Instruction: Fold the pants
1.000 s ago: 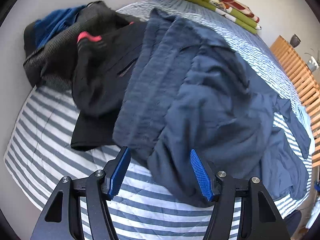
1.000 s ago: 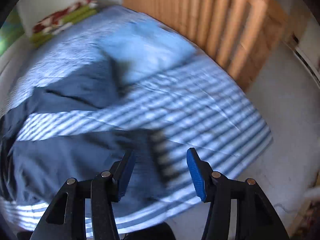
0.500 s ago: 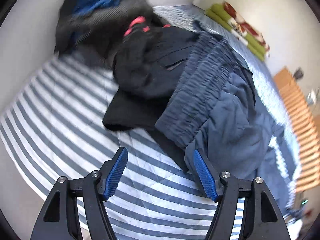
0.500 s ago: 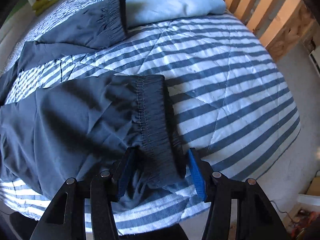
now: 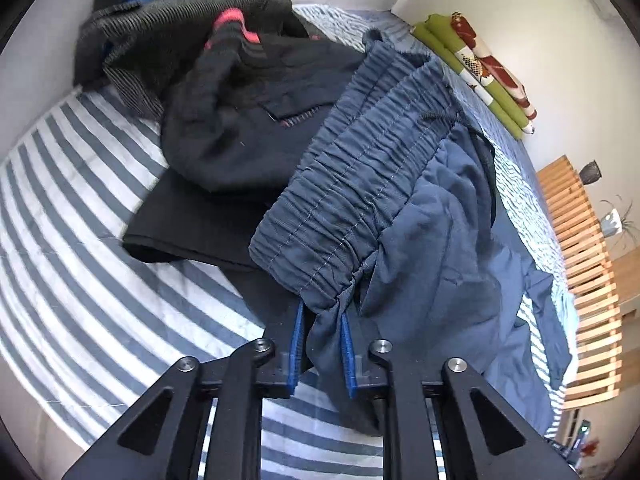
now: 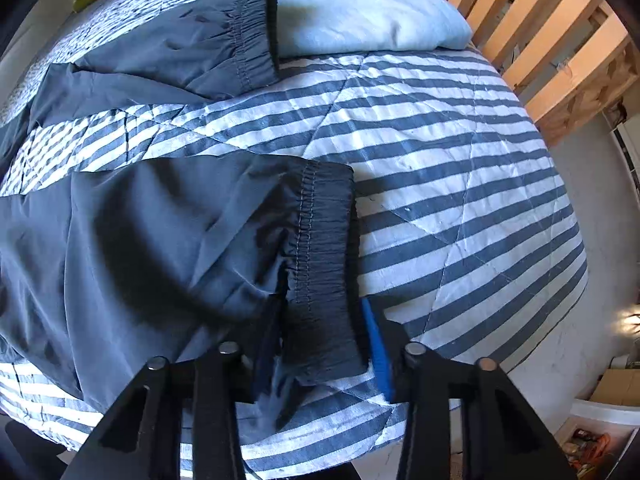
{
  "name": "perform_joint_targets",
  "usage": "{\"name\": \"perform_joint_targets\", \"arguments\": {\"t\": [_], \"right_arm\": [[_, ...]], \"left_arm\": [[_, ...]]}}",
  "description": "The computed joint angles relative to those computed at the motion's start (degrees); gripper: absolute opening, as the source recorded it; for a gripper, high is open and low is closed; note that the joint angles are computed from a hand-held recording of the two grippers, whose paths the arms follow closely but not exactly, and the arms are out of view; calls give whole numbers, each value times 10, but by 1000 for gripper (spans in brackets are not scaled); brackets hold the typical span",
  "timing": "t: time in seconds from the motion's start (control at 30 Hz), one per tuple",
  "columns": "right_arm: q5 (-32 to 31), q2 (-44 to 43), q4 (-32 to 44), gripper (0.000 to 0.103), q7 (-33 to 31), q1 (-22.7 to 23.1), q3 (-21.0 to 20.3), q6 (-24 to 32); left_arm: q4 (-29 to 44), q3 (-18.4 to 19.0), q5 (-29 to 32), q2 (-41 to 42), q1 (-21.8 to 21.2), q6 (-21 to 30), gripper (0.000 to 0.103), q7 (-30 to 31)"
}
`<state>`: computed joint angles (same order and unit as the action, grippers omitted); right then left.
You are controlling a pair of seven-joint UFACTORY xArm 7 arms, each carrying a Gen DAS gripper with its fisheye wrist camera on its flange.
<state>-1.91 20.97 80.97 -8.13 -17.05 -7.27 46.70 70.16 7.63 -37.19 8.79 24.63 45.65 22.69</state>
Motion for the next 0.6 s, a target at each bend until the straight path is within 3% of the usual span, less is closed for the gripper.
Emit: {"name": "perform_joint_targets", "arguments": {"t": [0.17, 0.4, 0.6], "right_arm": [[-26, -30, -34, 25, 18, 13, -4, -41], [2, -105, -92, 23, -19, 20, 10, -129], [6, -106, -73, 23, -54, 16, 5, -161]], "left_arm": [[-6, 17, 9, -37, 10, 10, 11, 7], [21, 42, 19, -82, 18, 28, 10, 2], [57, 62, 42, -90, 27, 51, 9, -5]]}}
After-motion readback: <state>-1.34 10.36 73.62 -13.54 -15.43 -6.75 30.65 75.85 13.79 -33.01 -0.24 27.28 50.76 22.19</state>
